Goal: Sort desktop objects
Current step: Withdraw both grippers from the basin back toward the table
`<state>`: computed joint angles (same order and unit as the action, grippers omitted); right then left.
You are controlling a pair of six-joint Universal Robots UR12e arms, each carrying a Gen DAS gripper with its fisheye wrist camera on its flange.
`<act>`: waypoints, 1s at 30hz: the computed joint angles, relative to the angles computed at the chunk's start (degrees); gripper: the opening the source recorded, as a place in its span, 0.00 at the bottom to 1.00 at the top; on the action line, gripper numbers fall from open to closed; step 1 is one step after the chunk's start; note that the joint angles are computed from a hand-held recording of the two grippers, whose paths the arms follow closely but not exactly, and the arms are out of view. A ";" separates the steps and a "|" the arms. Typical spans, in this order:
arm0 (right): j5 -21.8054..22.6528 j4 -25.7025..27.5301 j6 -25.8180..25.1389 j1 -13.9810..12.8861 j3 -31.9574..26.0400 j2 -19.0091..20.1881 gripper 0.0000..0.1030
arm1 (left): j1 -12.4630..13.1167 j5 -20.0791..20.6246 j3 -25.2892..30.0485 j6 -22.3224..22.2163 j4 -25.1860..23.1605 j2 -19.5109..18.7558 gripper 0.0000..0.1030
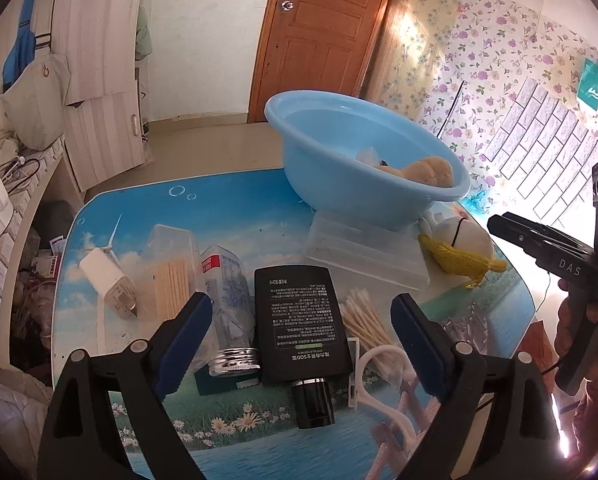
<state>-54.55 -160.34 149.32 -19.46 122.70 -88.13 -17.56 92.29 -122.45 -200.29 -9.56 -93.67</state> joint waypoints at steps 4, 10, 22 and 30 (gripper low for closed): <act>-0.46 -0.06 0.08 0.07 0.03 -0.06 0.55 | 0.03 0.01 0.00 0.28 -0.28 -0.03 0.92; -0.48 0.28 -0.69 0.31 0.07 -0.13 0.55 | -0.13 0.23 -0.02 0.68 -0.52 0.15 0.93; -0.49 1.45 -1.21 0.51 0.28 -0.20 0.55 | -0.39 0.41 -0.78 0.90 -0.43 0.99 0.93; 0.29 2.31 -2.13 0.55 0.62 -0.62 0.55 | -0.72 0.61 -1.16 1.37 -0.24 1.61 0.93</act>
<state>-54.27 -158.03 147.19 -18.91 123.33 -88.75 -18.27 92.90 -123.61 -198.92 -9.80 -92.05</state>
